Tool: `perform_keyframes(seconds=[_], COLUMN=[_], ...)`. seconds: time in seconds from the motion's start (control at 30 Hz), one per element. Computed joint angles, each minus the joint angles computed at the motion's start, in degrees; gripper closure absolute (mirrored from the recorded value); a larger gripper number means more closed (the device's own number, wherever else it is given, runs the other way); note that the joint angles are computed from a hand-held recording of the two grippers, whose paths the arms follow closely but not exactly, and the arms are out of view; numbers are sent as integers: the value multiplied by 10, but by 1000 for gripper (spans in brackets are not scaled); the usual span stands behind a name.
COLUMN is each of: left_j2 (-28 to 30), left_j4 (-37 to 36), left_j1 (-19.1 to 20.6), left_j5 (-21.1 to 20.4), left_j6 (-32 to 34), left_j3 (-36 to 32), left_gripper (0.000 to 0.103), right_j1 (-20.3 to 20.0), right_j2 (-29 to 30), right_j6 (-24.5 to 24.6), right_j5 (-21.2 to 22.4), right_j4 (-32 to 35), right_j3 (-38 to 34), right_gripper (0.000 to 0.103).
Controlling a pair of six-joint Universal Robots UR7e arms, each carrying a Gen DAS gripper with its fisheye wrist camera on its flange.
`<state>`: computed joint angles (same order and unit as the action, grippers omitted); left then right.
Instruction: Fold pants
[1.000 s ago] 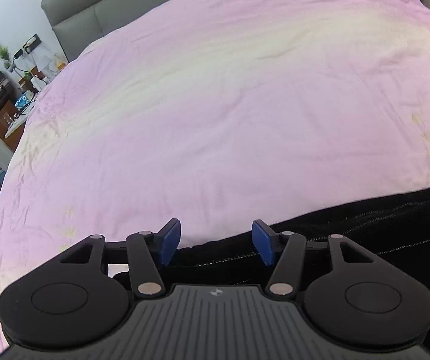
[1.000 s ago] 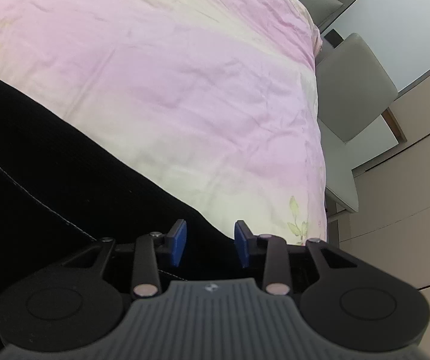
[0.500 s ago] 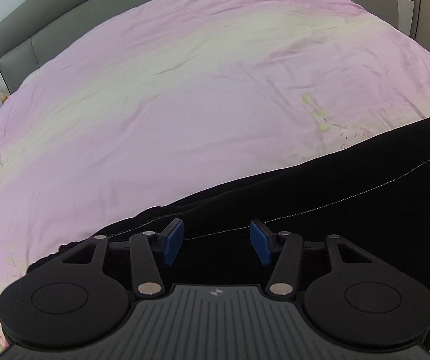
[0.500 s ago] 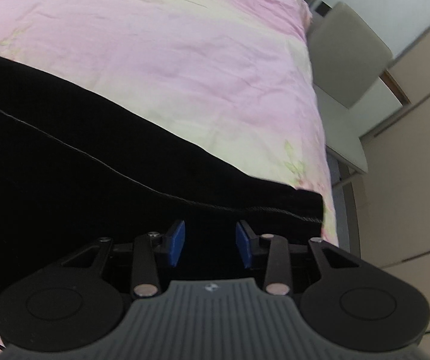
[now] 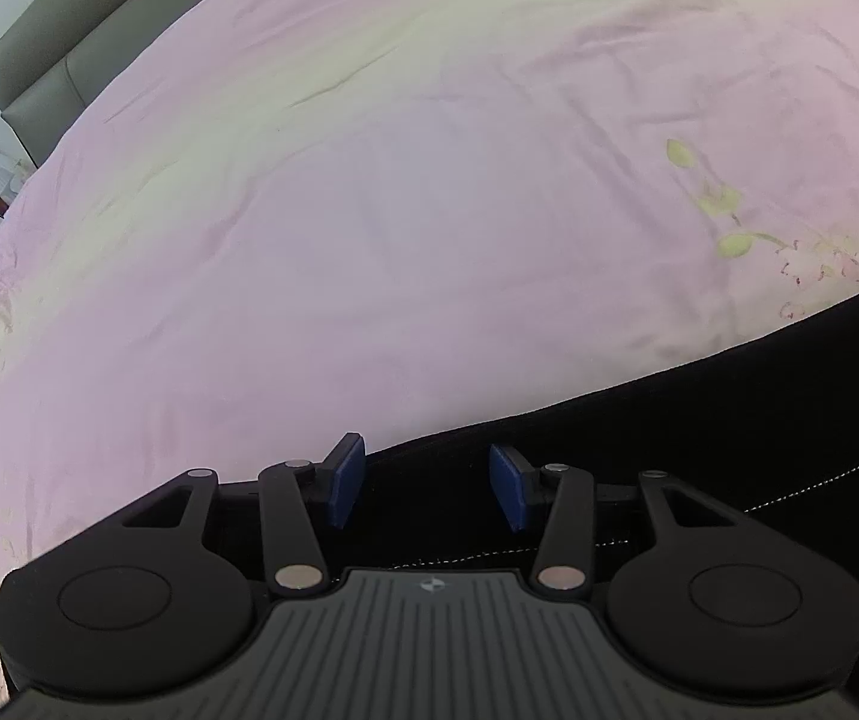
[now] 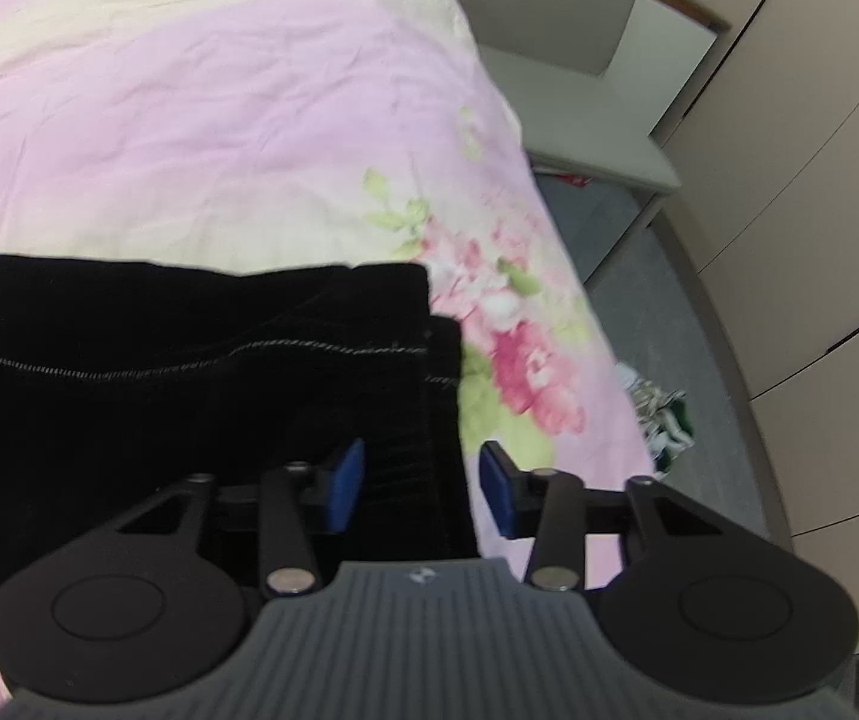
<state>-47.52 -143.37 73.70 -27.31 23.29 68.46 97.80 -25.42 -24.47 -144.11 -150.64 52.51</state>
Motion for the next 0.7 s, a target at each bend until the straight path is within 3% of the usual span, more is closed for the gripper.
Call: perform_keyframes(seconds=[0.03,0.07,0.13,0.27,0.37,0.43,0.57,0.7], left_j2=[-3,-5,-17,-40,-86,-113,-159,-212], left_j4=[-7,-21,-26,-75,-26,7,29,109], left_j1=[-1,-2,-6,-23,-31,-34,-36,-27], left_j5=[0,1,-3,29,31,32,51,51], left_j6=[9,25,38,101,82,68,57,-44], left_j3=[3,8,17,33,43,49,76,101], left_gripper=[48,46,46,46,46,46,46,39], right_j1=[-1,0,3,11,21,30,53,79], right_j2=[-2,4,24,76,96,93,51,6], right_j6=[11,3,-50,-146,-211,-242,-228,-157], right_j5=[2,-12,-45,-101,-119,-115,-79,-14], right_j4=[15,17,-14,-89,-137,-174,-186,-137], right_j3=[4,0,-5,-44,-64,-56,16,98], right_gripper=[82,82,82,82,82,72,64,61])
